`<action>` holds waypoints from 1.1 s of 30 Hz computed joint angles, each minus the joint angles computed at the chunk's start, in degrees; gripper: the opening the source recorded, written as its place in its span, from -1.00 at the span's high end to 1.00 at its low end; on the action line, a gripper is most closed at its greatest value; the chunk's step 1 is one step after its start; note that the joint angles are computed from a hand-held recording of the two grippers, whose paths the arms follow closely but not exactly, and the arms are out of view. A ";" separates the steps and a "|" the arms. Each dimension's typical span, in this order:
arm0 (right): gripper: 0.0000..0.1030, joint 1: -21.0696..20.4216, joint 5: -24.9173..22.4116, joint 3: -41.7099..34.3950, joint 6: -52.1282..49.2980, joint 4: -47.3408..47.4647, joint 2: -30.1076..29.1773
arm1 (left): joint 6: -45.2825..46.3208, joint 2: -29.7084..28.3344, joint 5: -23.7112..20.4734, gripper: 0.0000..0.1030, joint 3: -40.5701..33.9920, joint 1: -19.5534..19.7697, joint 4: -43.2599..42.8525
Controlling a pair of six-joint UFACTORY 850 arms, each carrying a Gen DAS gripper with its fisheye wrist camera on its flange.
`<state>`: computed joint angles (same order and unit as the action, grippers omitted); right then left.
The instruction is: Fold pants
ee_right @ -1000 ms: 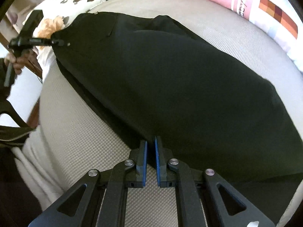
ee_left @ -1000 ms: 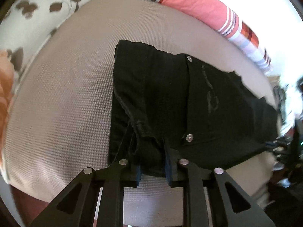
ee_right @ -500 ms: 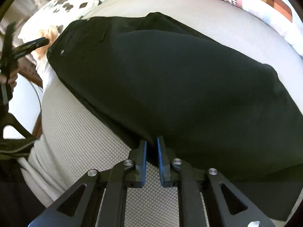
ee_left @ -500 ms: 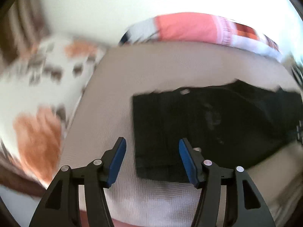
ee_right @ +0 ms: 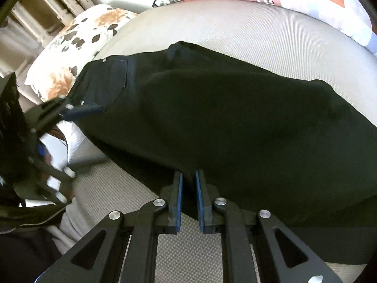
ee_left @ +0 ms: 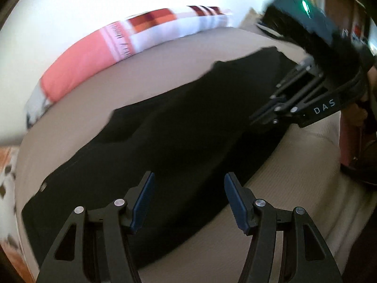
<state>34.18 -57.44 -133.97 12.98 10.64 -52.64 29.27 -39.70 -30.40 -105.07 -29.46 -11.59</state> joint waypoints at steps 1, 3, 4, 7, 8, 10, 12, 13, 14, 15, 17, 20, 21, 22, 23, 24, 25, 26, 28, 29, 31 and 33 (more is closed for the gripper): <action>0.77 -0.06 0.46 0.21 -0.05 0.33 0.18 | -0.20 -1.46 -0.34 -0.20 -1.59 -0.41 0.59; 0.77 -0.29 1.82 1.88 -0.29 0.73 1.25 | -2.89 -4.16 -0.90 -0.19 -4.64 -1.48 3.47; 0.77 -0.35 2.55 2.64 -0.30 1.04 1.68 | -4.00 -5.68 -1.62 -0.14 -6.55 -1.84 4.28; 0.76 -0.72 5.10 5.57 -0.59 1.94 3.59 | -6.59 -8.92 -4.07 0.67 -10.70 -2.88 6.29; 0.75 -0.84 6.09 6.66 -0.12 1.87 4.34 | -6.49 -10.47 -5.98 0.79 -13.12 -3.01 5.53; 0.65 -1.46 9.54 10.84 1.35 1.83 7.27 | -8.59 -10.88 -5.45 0.84 -13.51 -3.67 7.01; 0.55 -2.51 12.88 15.96 3.70 0.98 10.70 | -9.99 -10.75 -4.93 0.85 -13.33 -4.00 8.33; 0.50 -3.34 14.86 19.48 6.67 -0.49 13.05 | -9.93 -9.97 -4.67 0.85 -12.15 -4.00 7.79; 0.47 -4.16 16.34 22.22 8.77 -1.17 14.84 | -9.83 -10.11 -4.93 0.85 -12.48 -3.81 6.77; 0.47 -5.27 18.06 25.53 11.74 -2.17 16.97 | -9.70 -9.88 -4.70 0.85 -12.20 -3.63 6.09; 0.47 -7.36 19.80 30.98 21.27 -7.46 20.51 | -10.16 -10.07 -4.99 0.85 -12.72 -3.46 5.37; 0.46 -11.10 22.81 38.64 35.33 -13.68 25.35 | -10.72 -9.58 -4.46 0.85 -12.29 -3.38 4.76; 0.44 -12.11 23.39 40.13 37.98 -14.20 26.20 | -10.44 -9.46 -4.50 0.85 -12.21 -3.31 4.34; 0.41 -12.90 23.83 41.17 40.23 -14.74 26.72 | -10.43 -9.29 -4.40 0.85 -12.07 -3.28 4.15; 0.40 -13.98 24.60 42.35 42.28 -15.06 27.21 | -10.64 -9.22 -4.32 0.85 -12.05 -3.22 3.88; 0.35 -14.57 24.64 42.61 43.06 -15.00 27.17 | -10.45 -9.20 -4.60 0.85 -12.09 -3.14 3.42; 0.35 -15.12 24.80 42.66 43.90 -14.65 26.91 | -10.37 -9.47 -4.98 0.85 -12.56 -3.09 3.21; 0.35 -15.73 26.30 43.15 43.63 -13.24 26.81 | -10.46 -9.63 -5.02 0.85 -12.76 -3.07 3.13; 0.37 -15.99 26.13 42.19 44.48 -13.17 25.75 | -10.41 -9.65 -5.13 0.85 -12.68 -3.04 2.93; 0.44 -16.12 26.09 41.44 44.12 -12.51 25.19 | -10.60 -9.61 -4.95 0.85 -12.50 -3.08 3.04; 0.77 -16.46 26.15 40.00 43.14 -12.24 24.56 | -10.88 -9.53 -4.85 0.85 -12.20 -3.05 2.65; 0.84 -16.15 23.59 34.95 43.13 -13.82 22.01 | -10.82 -9.05 -4.27 0.85 -11.35 -2.94 1.86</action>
<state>18.02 -33.85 -99.02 56.11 -3.17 -30.63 18.44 -48.76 -34.67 -116.43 -32.41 -9.73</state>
